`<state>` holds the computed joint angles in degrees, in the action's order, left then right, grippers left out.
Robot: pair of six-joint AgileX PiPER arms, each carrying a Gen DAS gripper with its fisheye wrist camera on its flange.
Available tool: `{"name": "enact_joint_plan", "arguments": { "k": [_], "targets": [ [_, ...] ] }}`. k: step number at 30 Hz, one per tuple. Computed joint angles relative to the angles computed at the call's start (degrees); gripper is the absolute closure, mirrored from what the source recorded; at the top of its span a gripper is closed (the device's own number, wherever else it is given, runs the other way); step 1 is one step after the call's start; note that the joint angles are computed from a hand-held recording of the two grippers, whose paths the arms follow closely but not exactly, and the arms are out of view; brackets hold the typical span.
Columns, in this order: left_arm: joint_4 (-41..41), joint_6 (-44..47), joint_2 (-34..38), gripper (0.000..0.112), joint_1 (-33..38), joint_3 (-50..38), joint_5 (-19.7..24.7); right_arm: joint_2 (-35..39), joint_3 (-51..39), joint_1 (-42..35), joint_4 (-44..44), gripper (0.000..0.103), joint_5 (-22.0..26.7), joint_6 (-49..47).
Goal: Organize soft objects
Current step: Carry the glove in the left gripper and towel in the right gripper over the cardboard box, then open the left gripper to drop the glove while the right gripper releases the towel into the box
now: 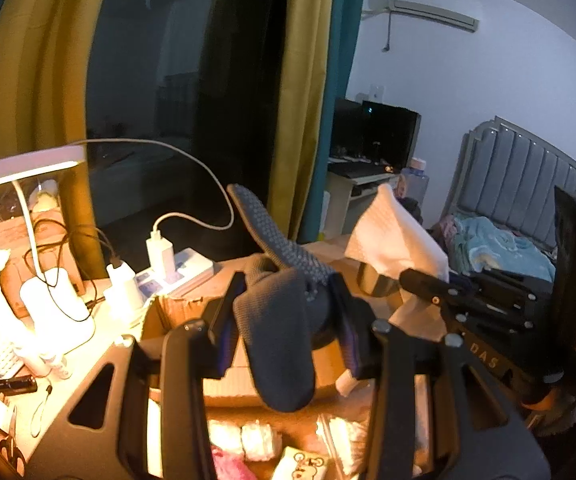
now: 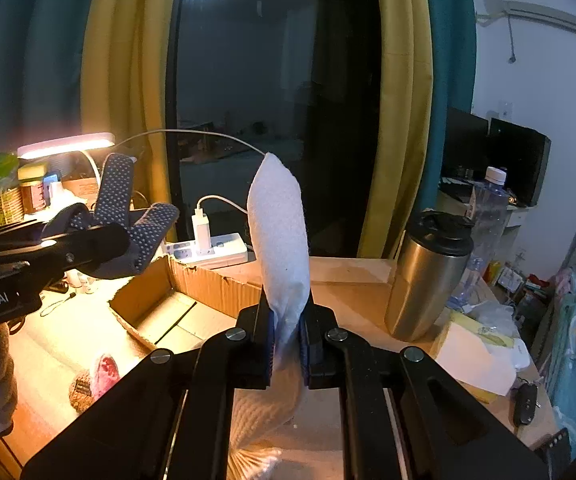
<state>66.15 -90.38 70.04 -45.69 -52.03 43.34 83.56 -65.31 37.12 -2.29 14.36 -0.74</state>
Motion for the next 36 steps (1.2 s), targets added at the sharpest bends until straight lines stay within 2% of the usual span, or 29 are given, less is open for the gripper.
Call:
{"name": "enact_joint_plan", "arguments": {
  "k": [6, 22, 26, 33, 36],
  "targets": [
    [-0.89, 0.10, 2.92, 0.070, 4.15, -0.41, -4.62, 3.15, -1.35, -1.04, 5.86, 0.092, -0.72, -6.01],
    [-4.17, 1.11, 12.87, 0.070, 10.85, -1.54, -11.54, 14.04, -5.26, -3.72, 26.01, 0.092, -0.70, -25.42],
    [-4.87, 1.53, 15.04, 0.070, 11.59, -2.05, -12.51, 16.11, -6.21, -4.19, 28.06, 0.092, 0.27, -27.20],
    [-8.15, 4.34, 18.53, 0.070, 12.07, -3.04, -13.17, 20.42, -9.06, -4.48, 25.67, 0.092, 4.10, -24.91],
    [-10.40, 7.03, 19.78, 0.070, 12.94, -3.45, -13.69, 20.35, -8.97, -5.05, 30.19, 0.092, 4.89, -29.55]
  ]
}}
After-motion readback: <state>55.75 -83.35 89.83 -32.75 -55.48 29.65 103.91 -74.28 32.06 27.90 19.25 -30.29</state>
